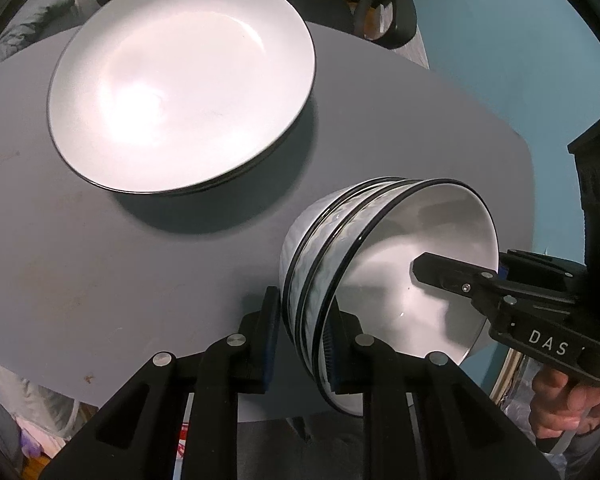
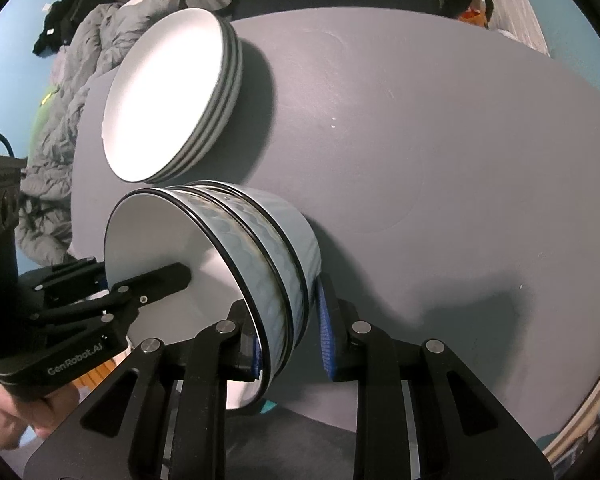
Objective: Organize plates and bowls
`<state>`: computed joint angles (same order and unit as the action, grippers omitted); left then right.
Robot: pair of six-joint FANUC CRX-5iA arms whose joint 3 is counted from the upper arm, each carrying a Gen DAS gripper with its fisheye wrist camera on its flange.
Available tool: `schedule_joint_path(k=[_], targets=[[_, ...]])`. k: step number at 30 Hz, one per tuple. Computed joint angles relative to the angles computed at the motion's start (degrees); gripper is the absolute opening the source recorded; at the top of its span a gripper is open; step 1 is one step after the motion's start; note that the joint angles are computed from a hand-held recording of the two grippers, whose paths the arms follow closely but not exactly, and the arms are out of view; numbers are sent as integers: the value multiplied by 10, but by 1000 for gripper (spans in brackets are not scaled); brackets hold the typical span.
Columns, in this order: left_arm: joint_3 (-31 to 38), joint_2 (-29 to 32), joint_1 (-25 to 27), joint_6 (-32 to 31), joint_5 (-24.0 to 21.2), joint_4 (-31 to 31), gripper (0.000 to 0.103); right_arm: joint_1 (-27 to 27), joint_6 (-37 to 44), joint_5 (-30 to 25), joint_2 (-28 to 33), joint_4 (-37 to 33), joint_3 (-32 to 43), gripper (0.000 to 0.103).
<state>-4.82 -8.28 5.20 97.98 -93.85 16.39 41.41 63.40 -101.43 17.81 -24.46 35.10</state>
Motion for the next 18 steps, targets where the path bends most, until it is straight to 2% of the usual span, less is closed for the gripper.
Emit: schedule_joint_path(k=[12,18], targets=[[18,11,32,-34,-20,-12,18,1,-8,-13,11,-7,11,20],[46,13,56,-49,-36,-13,18,3,-12,-30,23,-1,51,20]])
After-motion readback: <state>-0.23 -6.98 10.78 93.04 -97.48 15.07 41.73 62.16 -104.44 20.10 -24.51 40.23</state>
